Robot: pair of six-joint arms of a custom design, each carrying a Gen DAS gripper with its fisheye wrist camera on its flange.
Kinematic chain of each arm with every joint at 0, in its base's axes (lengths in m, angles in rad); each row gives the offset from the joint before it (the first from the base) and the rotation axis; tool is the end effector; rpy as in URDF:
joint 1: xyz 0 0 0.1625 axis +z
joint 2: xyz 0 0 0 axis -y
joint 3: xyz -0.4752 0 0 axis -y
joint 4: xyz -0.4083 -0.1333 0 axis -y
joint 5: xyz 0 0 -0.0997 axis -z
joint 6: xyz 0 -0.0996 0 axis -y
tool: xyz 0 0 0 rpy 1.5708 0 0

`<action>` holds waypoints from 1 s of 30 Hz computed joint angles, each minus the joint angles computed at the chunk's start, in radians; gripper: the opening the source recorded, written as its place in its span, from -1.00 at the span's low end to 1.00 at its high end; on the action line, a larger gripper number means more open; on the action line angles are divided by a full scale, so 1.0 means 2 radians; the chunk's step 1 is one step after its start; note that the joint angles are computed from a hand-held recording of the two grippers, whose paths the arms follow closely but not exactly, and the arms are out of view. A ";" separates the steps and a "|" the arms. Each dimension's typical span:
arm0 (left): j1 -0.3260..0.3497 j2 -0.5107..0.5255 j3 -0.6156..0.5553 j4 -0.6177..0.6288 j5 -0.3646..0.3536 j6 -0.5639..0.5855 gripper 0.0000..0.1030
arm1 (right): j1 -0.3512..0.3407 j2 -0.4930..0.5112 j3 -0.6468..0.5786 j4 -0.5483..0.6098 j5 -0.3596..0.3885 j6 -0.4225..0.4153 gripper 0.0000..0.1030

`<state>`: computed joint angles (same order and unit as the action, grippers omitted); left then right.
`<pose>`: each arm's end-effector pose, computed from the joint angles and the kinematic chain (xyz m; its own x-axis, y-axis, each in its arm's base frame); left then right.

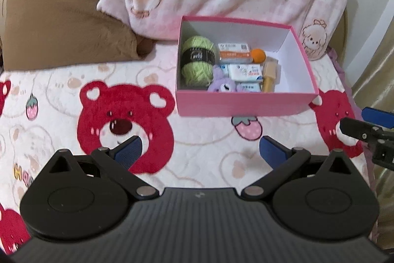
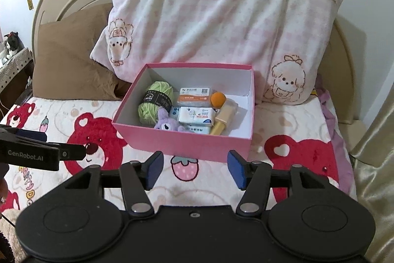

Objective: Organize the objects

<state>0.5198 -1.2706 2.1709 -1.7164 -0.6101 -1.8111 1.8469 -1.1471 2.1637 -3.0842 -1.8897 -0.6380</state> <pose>-0.2645 -0.3990 0.1867 -0.6623 -0.5362 -0.5233 0.0464 0.6677 -0.7429 0.2462 -0.4946 0.2129 -0.6239 -0.5962 0.5053 -0.7609 0.6109 -0.2187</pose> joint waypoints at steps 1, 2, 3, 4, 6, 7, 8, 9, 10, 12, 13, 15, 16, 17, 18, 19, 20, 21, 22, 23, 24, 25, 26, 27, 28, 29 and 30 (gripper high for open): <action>-0.001 -0.002 0.005 -0.006 -0.003 -0.002 1.00 | 0.001 0.002 0.002 -0.003 -0.003 -0.001 0.30; -0.002 -0.003 0.009 -0.010 -0.006 -0.006 1.00 | 0.002 0.004 0.004 -0.005 -0.006 -0.002 0.33; -0.003 -0.004 0.013 -0.015 -0.006 -0.005 1.00 | 0.004 0.007 0.005 -0.007 -0.011 -0.003 0.37; -0.003 -0.004 0.018 -0.019 -0.008 -0.007 1.00 | 0.005 0.009 0.006 -0.009 -0.014 -0.003 0.39; -0.004 -0.003 0.024 -0.026 -0.011 -0.006 1.00 | 0.008 0.014 0.007 -0.010 -0.019 -0.002 0.42; -0.004 -0.003 0.026 -0.031 -0.014 -0.002 1.00 | 0.009 0.015 0.008 -0.010 -0.021 0.001 0.45; -0.003 -0.003 0.029 -0.034 -0.015 0.003 1.00 | 0.009 0.017 0.008 -0.011 -0.023 0.005 0.47; -0.003 -0.002 0.030 -0.035 -0.017 0.006 1.00 | 0.010 0.017 0.009 -0.012 -0.025 0.007 0.51; -0.003 -0.002 0.032 -0.034 -0.017 0.005 1.00 | 0.010 0.018 0.010 -0.017 -0.026 0.010 0.57; -0.002 -0.002 0.030 -0.023 -0.017 -0.003 1.00 | 0.011 0.020 0.012 -0.028 -0.031 0.011 0.63; -0.001 -0.002 0.029 -0.017 -0.017 -0.006 1.00 | 0.011 0.021 0.013 -0.032 -0.034 0.013 0.70; -0.001 -0.003 0.029 -0.015 -0.015 -0.003 1.00 | 0.011 0.023 0.013 -0.035 -0.041 0.022 0.79; -0.001 -0.003 0.030 -0.017 -0.015 -0.001 1.00 | 0.012 0.024 0.013 -0.036 -0.045 0.027 0.79; -0.001 -0.003 0.031 -0.020 -0.014 0.001 1.00 | 0.011 0.025 0.013 -0.037 -0.049 0.030 0.79; -0.001 -0.002 0.031 -0.022 -0.014 0.003 1.00 | 0.011 0.025 0.014 -0.041 -0.052 0.030 0.79; -0.001 -0.002 0.031 -0.023 -0.013 0.003 1.00 | 0.011 0.026 0.015 -0.043 -0.056 0.030 0.79; -0.001 -0.001 0.030 -0.021 -0.014 0.001 1.00 | 0.011 0.026 0.015 -0.043 -0.060 0.030 0.79; -0.001 0.000 0.029 -0.020 -0.014 0.001 1.00 | 0.011 0.025 0.015 -0.041 -0.065 0.032 0.79; -0.001 0.000 0.029 -0.020 -0.014 0.001 1.00 | 0.011 0.025 0.015 -0.039 -0.068 0.034 0.79; -0.001 0.000 0.028 -0.018 -0.015 0.000 1.00 | 0.011 0.025 0.014 -0.036 -0.072 0.037 0.79; 0.000 0.001 0.028 -0.015 -0.015 -0.001 1.00 | 0.010 0.025 0.014 -0.034 -0.076 0.040 0.79; 0.000 0.002 0.027 -0.013 -0.016 -0.003 1.00 | 0.010 0.024 0.014 -0.033 -0.079 0.041 0.79; 0.000 0.001 0.027 -0.013 -0.016 -0.002 1.00 | 0.010 0.024 0.014 -0.032 -0.082 0.043 0.79; 0.001 0.002 0.027 -0.013 -0.016 -0.001 1.00 | 0.009 0.024 0.014 -0.031 -0.085 0.044 0.79; 0.001 0.002 0.027 -0.013 -0.017 -0.002 1.00 | 0.009 0.024 0.014 -0.030 -0.087 0.046 0.79; 0.001 0.002 0.027 -0.012 -0.017 -0.002 1.00 | 0.010 0.024 0.013 -0.029 -0.090 0.047 0.79; 0.001 0.002 0.026 -0.011 -0.018 -0.002 1.00 | 0.010 0.024 0.012 -0.028 -0.092 0.049 0.79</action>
